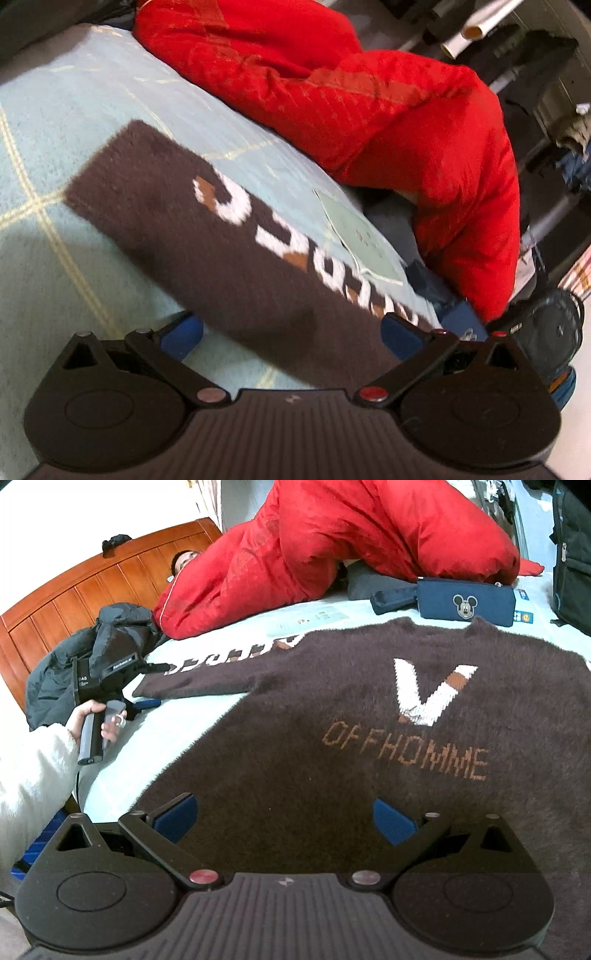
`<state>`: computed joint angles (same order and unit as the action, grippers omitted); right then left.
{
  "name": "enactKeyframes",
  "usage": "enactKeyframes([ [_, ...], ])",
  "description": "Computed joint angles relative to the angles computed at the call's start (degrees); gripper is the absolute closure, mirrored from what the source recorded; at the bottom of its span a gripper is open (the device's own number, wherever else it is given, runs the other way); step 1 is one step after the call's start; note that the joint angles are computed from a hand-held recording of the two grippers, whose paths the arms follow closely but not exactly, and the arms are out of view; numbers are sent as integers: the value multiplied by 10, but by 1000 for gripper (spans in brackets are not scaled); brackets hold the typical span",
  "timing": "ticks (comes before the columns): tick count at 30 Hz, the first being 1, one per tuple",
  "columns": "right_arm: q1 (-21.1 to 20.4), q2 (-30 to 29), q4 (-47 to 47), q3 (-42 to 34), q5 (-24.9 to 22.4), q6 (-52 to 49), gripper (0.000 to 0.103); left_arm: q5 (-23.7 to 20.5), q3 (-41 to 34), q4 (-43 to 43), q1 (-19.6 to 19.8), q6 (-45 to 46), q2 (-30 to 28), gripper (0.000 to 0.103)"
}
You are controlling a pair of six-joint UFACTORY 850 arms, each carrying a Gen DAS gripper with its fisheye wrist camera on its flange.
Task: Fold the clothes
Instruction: 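Close the left gripper on the lettered sleeve's cuff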
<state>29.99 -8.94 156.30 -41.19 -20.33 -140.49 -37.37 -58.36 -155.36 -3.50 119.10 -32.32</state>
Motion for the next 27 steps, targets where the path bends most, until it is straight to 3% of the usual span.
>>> enactKeyframes([
  [7, -2, -10, -16, -7, 5, 19, 0, -42, -7, -36, 14, -48, -16, 1],
  [16, -4, -12, -24, -6, 4, 32, 0, -6, -38, -115, 9, -66, -26, 4],
  [21, -7, -17, -33, -8, 0, 41, 0, -36, -16, -109, 10, -74, -23, 25],
  [25, -8, -28, -56, -15, 3, 65, 0, -50, -12, -112, 25, -115, -33, 64],
  [27, -7, -31, -60, -17, 7, 66, 0, -54, -18, -114, 31, -140, -42, 75],
])
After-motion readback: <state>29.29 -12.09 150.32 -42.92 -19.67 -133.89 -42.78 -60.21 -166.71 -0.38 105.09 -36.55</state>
